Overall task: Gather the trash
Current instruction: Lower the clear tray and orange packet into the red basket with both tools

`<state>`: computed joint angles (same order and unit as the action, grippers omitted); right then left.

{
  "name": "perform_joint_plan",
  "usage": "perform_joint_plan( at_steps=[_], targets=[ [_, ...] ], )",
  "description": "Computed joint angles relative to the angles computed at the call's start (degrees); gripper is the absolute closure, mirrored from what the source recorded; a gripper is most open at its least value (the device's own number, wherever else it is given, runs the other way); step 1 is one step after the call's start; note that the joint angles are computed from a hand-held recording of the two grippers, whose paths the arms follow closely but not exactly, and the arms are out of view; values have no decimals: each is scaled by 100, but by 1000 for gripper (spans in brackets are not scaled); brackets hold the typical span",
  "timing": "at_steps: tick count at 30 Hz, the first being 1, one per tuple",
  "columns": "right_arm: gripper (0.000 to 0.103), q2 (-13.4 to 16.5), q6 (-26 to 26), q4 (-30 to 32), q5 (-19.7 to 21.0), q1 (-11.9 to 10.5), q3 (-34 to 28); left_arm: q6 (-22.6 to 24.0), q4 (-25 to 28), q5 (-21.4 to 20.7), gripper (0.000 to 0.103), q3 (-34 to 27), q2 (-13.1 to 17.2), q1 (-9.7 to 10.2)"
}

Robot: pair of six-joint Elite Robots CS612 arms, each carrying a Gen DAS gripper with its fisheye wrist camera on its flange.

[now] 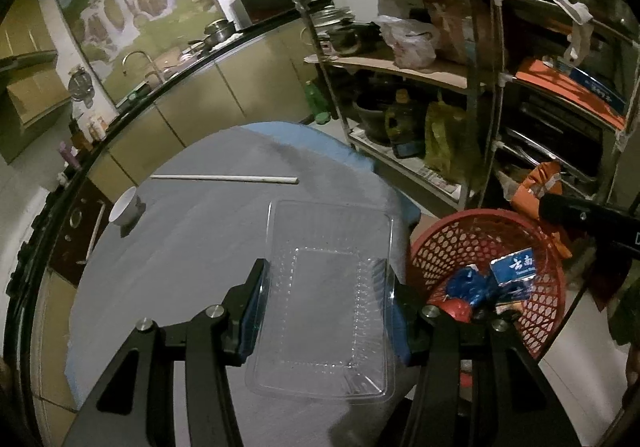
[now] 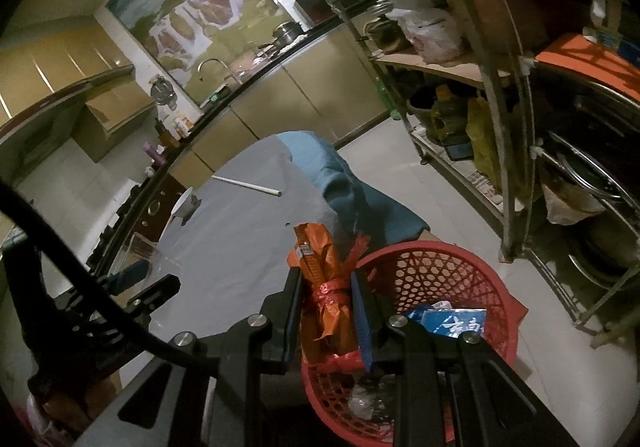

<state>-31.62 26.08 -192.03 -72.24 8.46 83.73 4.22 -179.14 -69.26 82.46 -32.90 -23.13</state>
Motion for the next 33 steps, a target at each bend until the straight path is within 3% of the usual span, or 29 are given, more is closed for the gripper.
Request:
perform_joint_plan(
  at_steps=[16, 33],
  targets=[
    [77, -91, 131, 52, -164, -124, 195, 204, 302, -393, 49, -354, 174, -86],
    [77, 1, 281, 175, -72, -210, 146, 311, 698, -459, 48, -629, 339, -142]
  ],
)
